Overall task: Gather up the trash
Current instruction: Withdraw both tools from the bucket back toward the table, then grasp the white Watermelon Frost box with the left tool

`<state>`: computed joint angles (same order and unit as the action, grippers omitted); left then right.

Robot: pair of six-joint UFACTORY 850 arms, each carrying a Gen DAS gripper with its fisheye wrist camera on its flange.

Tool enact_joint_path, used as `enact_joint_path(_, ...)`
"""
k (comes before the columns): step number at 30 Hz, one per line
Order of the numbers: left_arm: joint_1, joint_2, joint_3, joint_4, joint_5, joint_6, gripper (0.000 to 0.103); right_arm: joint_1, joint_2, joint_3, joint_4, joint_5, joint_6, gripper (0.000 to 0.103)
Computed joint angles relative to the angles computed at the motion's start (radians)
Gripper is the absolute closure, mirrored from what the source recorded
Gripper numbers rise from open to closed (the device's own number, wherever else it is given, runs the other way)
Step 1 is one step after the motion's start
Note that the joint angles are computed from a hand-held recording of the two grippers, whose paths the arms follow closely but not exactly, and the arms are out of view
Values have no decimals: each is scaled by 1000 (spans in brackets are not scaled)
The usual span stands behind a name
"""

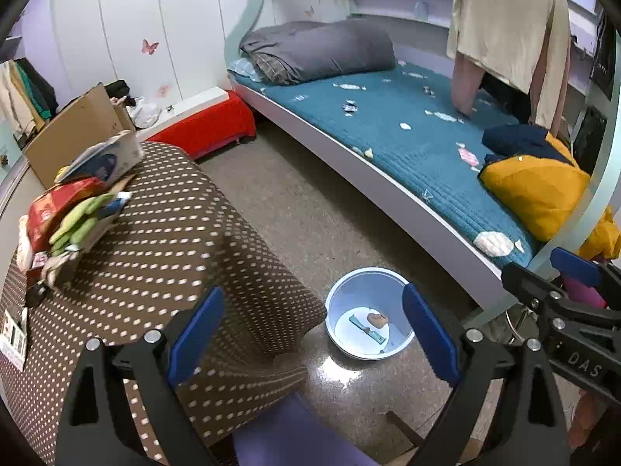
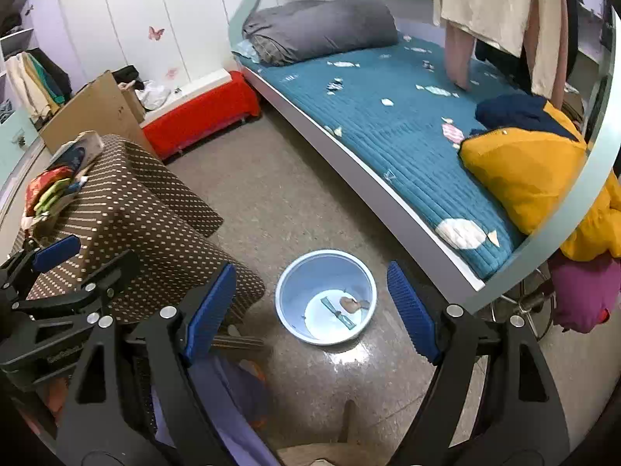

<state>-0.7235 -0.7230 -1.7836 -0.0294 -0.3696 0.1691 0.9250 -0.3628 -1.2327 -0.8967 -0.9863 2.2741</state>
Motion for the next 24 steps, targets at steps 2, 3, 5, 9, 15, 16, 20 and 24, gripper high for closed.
enact_joint_path(2, 13, 26, 30, 0, 20, -6, 12, 5, -9, -20, -12, -5, -7, 24)
enact_joint_path(3, 18, 36, 41, -1, 28, -7, 12, 8, -18, -36, -19, -9, -13, 23)
enact_joint_path(5, 31, 57, 65, -3, 48, -13, 12, 11, -29, -60, -32, -12, -22, 21)
enact_joint_path(9, 63, 101, 115, 30, 88, -63, 12, 9, -65, -122, -56, 0, -58, 18)
enact_joint_path(15, 121, 141, 155, 223, 122, -285, 12, -1, -131, -232, -93, 42, -126, 14)
enact_joint_path(16, 133, 148, 162, 294, 127, -363, 12, -4, -148, -259, -96, 51, -147, 14)
enact_joint_path(20, 181, 166, 179, 366, 130, -467, 12, -11, -213, -366, -100, 81, -230, 14)
enact_joint_path(24, 232, 175, 186, 505, 120, -637, 9, -22, -285, -485, -90, 117, -337, 13)
